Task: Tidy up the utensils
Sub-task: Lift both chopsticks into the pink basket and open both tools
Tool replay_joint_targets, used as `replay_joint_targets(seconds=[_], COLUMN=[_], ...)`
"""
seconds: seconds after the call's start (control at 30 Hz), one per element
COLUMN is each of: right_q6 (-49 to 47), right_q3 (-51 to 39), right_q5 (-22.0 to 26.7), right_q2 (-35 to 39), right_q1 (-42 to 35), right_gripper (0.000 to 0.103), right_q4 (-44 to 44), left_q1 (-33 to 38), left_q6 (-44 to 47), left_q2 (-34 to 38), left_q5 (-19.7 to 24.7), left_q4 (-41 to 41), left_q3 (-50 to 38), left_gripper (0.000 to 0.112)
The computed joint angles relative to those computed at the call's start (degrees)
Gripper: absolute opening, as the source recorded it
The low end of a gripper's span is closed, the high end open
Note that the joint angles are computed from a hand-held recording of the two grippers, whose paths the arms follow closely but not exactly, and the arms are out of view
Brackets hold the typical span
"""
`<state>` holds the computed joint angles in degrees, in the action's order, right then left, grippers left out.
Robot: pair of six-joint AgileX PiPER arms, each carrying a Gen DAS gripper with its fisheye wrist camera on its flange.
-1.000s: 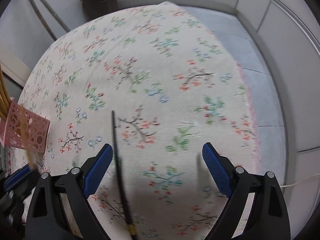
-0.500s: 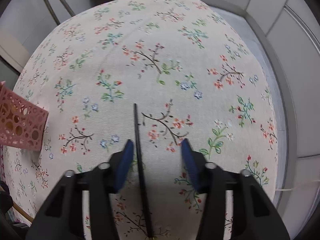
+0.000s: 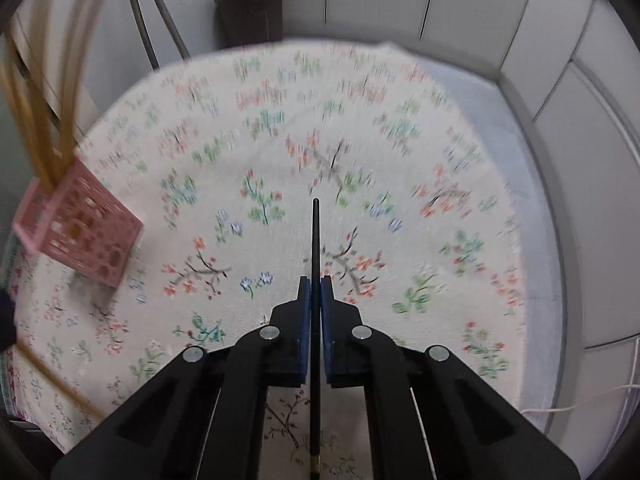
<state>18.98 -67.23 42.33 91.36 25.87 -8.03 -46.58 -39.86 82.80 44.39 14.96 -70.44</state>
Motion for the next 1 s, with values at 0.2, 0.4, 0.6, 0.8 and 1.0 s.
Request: replay_joint_targets(seconds=[0.2, 0.4, 0.6, 0.8, 1.0], right_q6=[2.8, 3.6, 9.4, 12.3, 14.3], right_q3=[3.3, 2.2, 0.0, -1.9, -3.1], right_q5=[-2.6, -4.0, -6.3, -8.3, -9.3], right_q2=[-10.4, -18.4, -23.9, -25.1, -23.5], right_q1=[0.3, 0.1, 3.6, 6.1, 9.6], right_gripper=[0.005, 0.005, 0.005, 0.005, 0.005], right_q4=[-3.6, -5.2, -11.7, -13.1, -13.3], left_q1=[-4.1, -8.3, -11.3, -14.0, -9.5], left_q6=[-7.0, -12.9, -22.0, -30.3, -31.4], left_q2=[-2.6, -5.6, -10.6, -13.5, -13.4], left_q5=[-0.3, 0.6, 2.5, 7.9, 8.4], left_q4=[9.6, 19.8, 32.4, 46.3, 47.1], left_q3=[-0.9, -2.7, -2.5, -1.5, 1.3], left_gripper=[0.006, 0.006, 0.006, 0.006, 0.006])
